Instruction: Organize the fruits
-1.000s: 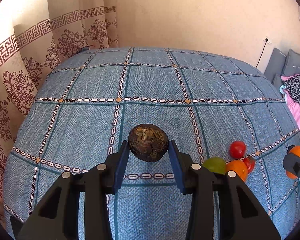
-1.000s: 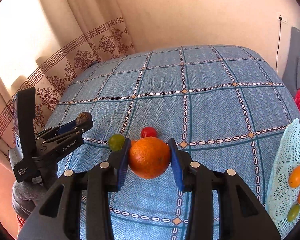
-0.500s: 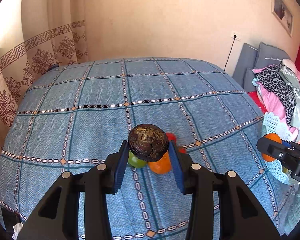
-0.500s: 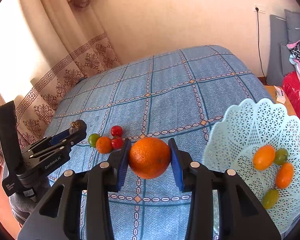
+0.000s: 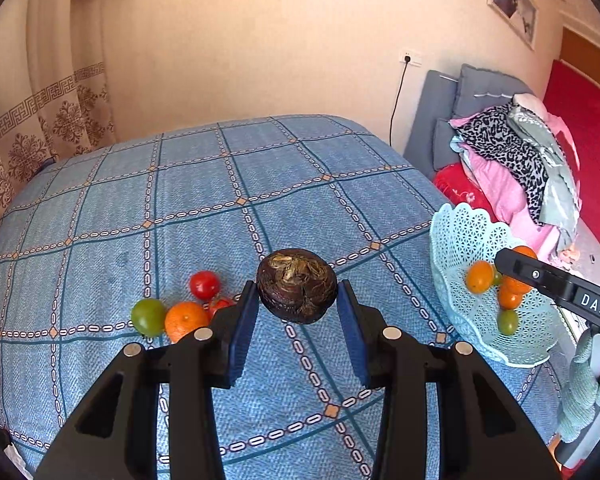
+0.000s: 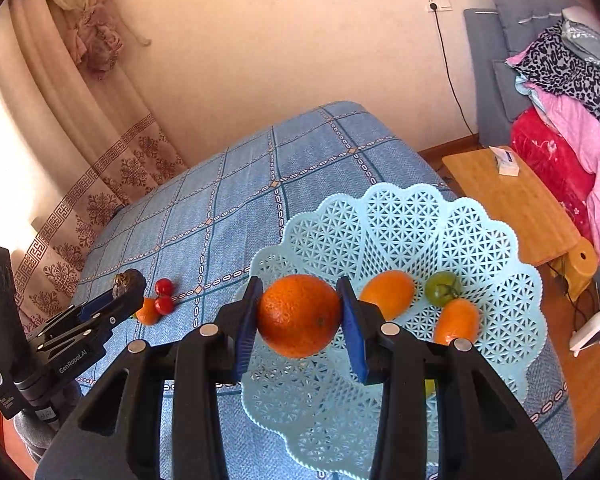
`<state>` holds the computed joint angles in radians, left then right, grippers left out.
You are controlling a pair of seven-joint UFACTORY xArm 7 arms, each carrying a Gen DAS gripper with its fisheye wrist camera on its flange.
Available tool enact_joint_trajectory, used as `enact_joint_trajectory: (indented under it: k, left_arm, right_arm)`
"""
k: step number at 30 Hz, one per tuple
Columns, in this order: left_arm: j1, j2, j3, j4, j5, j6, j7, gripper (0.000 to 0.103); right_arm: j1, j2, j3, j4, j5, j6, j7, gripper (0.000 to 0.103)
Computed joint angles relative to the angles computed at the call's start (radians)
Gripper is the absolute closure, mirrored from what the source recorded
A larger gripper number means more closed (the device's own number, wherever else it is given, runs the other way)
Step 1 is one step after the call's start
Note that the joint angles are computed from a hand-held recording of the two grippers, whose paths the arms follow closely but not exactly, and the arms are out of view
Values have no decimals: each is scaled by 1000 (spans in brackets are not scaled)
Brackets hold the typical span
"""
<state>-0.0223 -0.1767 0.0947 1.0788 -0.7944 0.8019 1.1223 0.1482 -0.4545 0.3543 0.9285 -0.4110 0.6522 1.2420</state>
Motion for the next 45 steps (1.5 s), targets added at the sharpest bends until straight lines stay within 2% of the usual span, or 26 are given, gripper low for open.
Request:
enact_joint_trajectory:
  k: [12, 16, 29, 36, 37, 38, 39, 45]
  left_arm:
    - [-66, -63, -27, -54, 5, 14, -10, 62]
    - [-95, -82, -35, -72, 9, 13, -23, 62]
    - [-176, -131, -38, -125, -7, 14, 10, 62]
    - [-143, -65, -22, -67, 7, -4, -29, 58]
    - [-135, -51, -21, -53, 7, -10, -36, 58]
    - [-125, -36, -18, -39, 6, -13, -40, 58]
    - [-115, -20, -17, -24, 8, -16, -45, 57]
    - [-45, 78, -25, 69, 32, -16, -94, 56]
  right_arm:
    - [-39, -123, -19, -130, 58, -40, 37, 64]
    - [-58, -132, -4, -129, 56, 2, 33, 64]
    - [-70, -158, -16, -153, 88, -13, 25, 64]
    - [-59, -139, -28, -156, 122, -17, 19, 63]
    - [-57, -136, -29, -156, 127, -17, 20, 61]
    - [-58, -135, -29, -157, 128, -22, 23, 53]
    - [-60, -137, -27, -158, 125, -27, 26, 50]
    - [-66, -140, -17, -152, 113, -26, 33, 50]
